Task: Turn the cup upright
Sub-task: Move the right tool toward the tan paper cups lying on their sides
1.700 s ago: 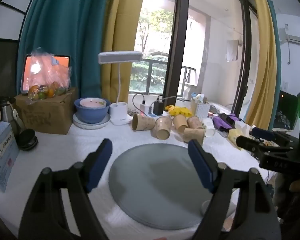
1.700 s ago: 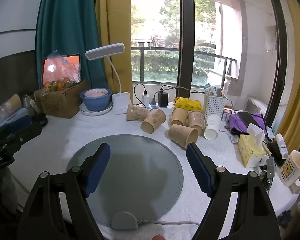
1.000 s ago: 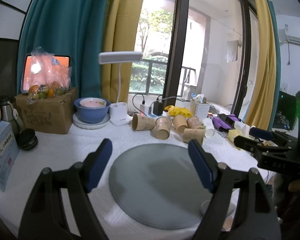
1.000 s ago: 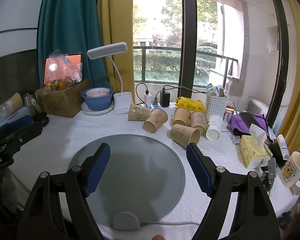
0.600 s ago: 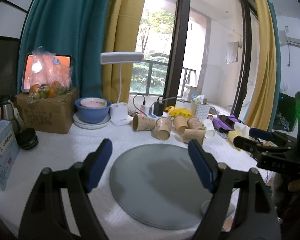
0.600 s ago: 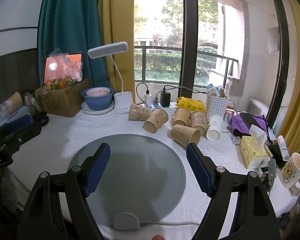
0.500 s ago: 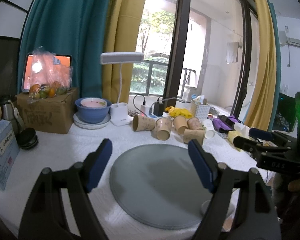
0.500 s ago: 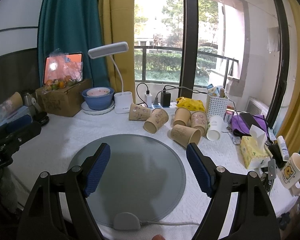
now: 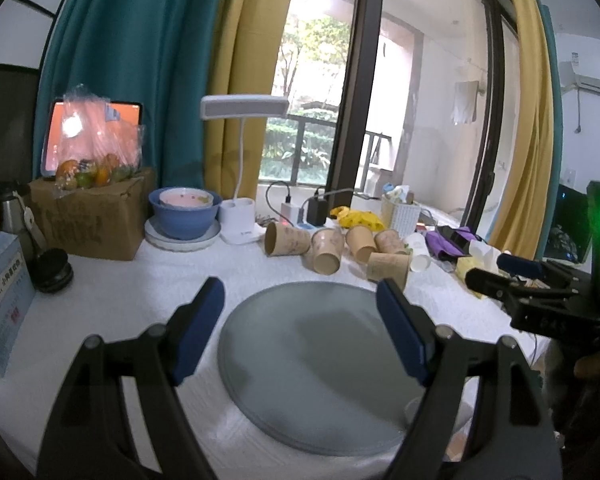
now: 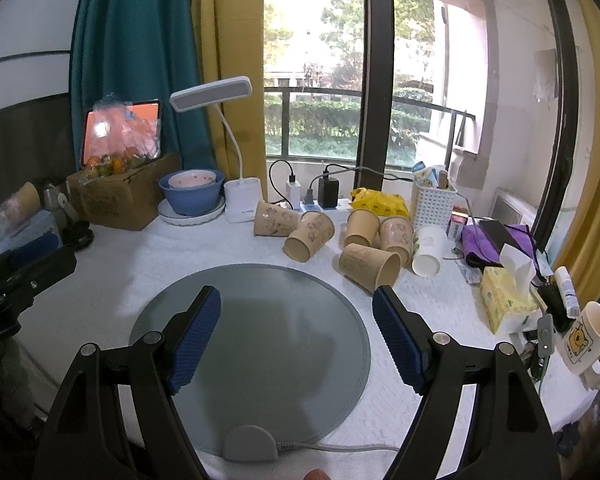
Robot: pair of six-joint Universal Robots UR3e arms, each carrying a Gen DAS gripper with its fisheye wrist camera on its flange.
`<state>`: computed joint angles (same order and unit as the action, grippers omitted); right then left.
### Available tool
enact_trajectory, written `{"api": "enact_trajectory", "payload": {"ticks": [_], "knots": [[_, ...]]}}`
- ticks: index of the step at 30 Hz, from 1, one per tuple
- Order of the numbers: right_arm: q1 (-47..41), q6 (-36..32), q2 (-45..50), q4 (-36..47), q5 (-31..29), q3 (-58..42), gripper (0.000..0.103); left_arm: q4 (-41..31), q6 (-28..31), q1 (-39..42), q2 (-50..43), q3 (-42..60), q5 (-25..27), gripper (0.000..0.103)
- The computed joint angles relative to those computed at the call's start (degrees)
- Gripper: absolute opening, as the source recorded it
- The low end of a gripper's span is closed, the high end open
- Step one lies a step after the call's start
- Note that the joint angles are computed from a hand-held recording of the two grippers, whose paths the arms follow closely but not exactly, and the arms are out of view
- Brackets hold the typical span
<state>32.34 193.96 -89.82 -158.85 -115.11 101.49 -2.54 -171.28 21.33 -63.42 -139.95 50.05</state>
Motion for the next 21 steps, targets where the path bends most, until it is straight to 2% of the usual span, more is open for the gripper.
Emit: {"api": "enact_trajectory", "payload": {"ticks": [8,10,14,16,18,21], "knots": [[-5.5,-0.06,0.07,0.14,4.15,1.92,0.081,3.79,-1.75,-8.85,-14.82,7.53,7.66,0.079],[-7.98,0.2,-0.13,0.51,5.59,2.46,0.081,-1.24,-1.54,-11.78,-17.47,11.87,10.1,0.079],[-14.6,-0.24,-0.47,1.06,10.36,3.63,0.081,-4.5,-2.21,-18.14,-26.38,21.66,15.51,0.079],[-18.15,-0.89,-0.18,1.39,13.36,3.71,0.081,-5.24,-3.21,-20.37,-31.01,26.71,16.4,0.079],[-21.9,-1.89,0.58,1.25,16.65,3.65,0.081,-8.37,-2.03,-23.73,-36.42,33.95,20.52,0.079],[-26.66,-3.51,2.37,0.52,20.42,3.09,0.081,-15.52,-1.85,-27.52,-44.5,46.53,23.79,0.079]]}}
